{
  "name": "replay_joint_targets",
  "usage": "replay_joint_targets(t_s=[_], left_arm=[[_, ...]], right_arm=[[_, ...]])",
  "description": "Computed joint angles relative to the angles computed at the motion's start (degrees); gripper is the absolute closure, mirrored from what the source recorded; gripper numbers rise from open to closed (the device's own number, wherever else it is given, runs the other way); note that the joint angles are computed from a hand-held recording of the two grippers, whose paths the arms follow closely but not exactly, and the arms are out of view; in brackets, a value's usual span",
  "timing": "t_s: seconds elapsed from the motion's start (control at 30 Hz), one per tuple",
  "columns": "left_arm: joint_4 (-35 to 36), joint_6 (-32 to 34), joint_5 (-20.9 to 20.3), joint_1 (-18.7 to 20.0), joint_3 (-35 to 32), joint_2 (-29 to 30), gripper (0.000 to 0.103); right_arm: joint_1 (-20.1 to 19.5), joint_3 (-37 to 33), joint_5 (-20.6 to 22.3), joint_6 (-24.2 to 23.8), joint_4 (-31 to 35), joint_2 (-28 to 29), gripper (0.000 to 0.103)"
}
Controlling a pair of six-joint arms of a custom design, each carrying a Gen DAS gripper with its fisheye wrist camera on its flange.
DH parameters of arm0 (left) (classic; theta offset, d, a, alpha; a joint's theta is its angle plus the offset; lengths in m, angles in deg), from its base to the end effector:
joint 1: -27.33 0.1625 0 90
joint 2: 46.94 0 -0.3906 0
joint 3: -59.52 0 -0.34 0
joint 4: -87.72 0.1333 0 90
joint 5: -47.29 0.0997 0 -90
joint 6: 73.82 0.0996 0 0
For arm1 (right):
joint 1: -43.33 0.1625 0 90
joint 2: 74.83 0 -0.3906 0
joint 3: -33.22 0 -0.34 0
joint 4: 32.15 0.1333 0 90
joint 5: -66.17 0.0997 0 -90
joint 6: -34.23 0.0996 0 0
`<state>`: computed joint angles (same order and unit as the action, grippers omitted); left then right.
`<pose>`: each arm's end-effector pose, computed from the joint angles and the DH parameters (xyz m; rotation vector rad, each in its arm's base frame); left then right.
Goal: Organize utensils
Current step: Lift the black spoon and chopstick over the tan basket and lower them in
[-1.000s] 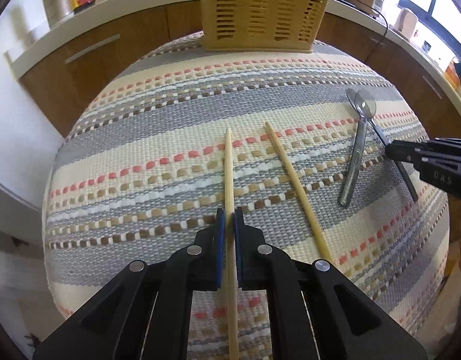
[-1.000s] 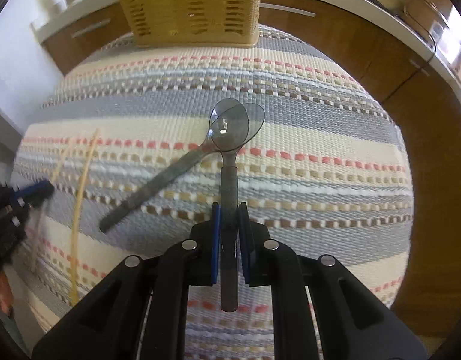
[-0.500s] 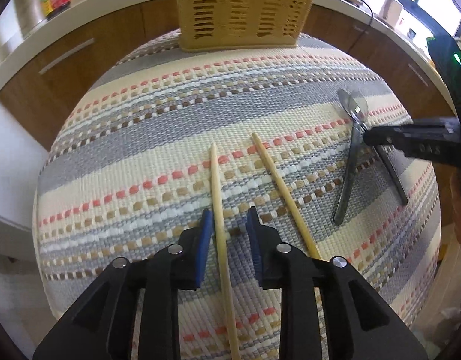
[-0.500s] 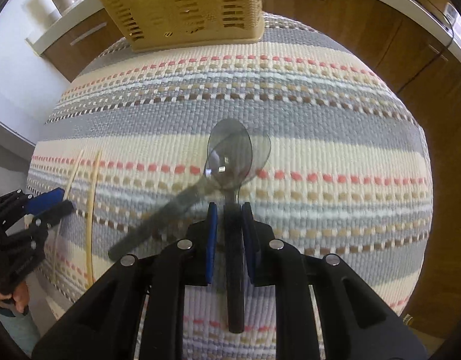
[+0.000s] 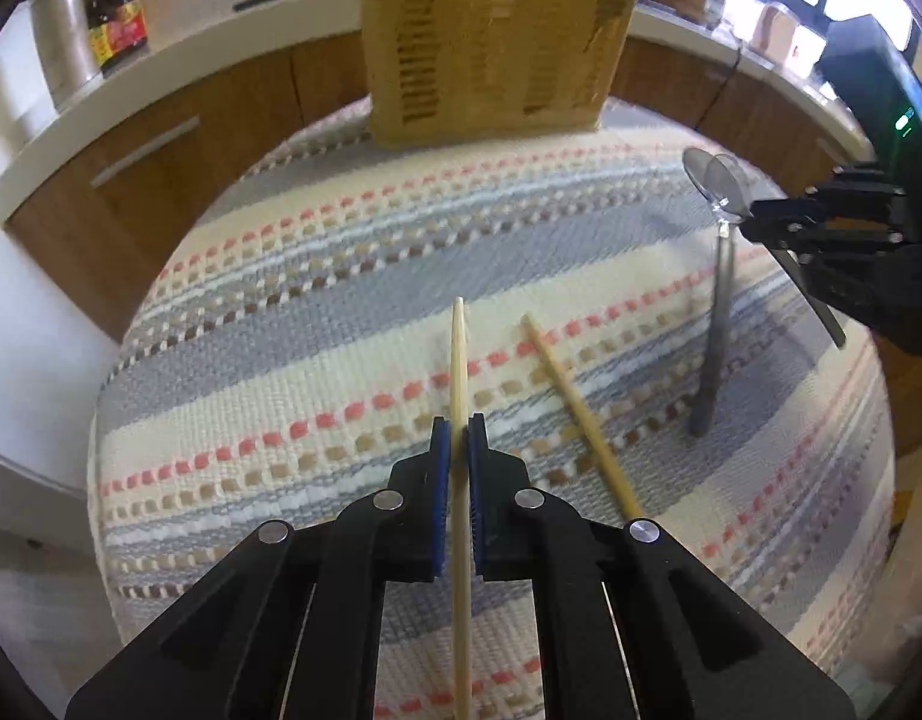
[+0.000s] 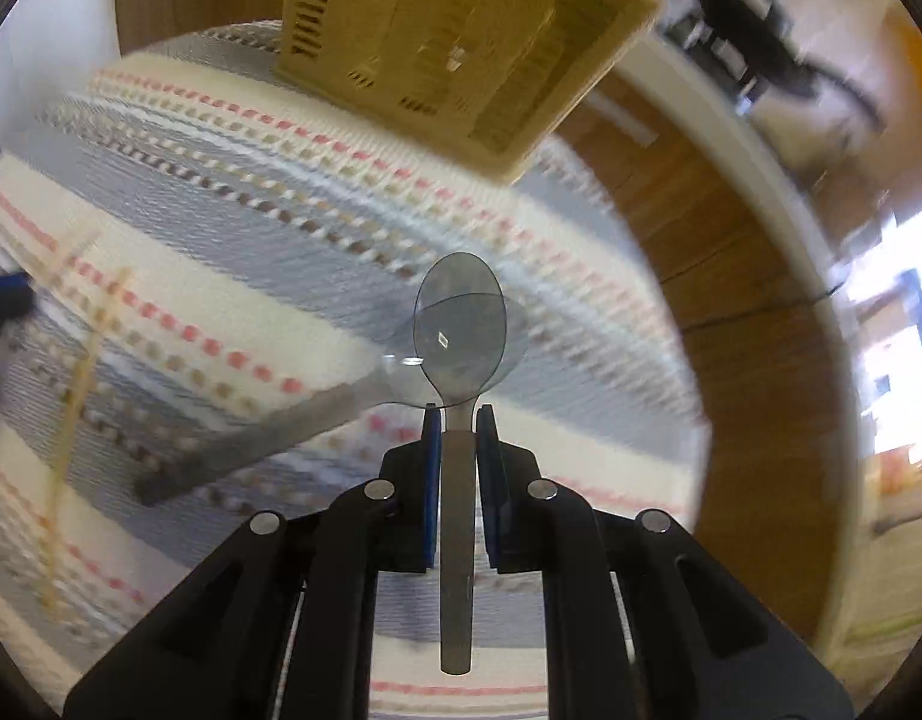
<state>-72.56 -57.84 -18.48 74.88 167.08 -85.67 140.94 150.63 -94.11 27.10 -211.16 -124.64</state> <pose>-0.2288 -0.5082 0.0016 1.3264 2.3870 -0.1678 0.1036 -0.4772 0.1516 -0.0070 -1.9067 0.3629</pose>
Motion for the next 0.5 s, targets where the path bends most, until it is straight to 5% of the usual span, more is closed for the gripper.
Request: replay_joint_targets(t_s=[0.2,0.5], left_arm=[[-6.4,2.2,-2.2,-1.2,2.2,-1.4,0.099],[-15.4,2.1,-9.1,-1.2,-0.4,-3.2,0.099]], right_arm=[[2.0,-1.2,-5.5,-16.7,-22.4,3.3,0.093],[5.1,1.6,7.0,-24.5,-41.7,-3.4,0.093]])
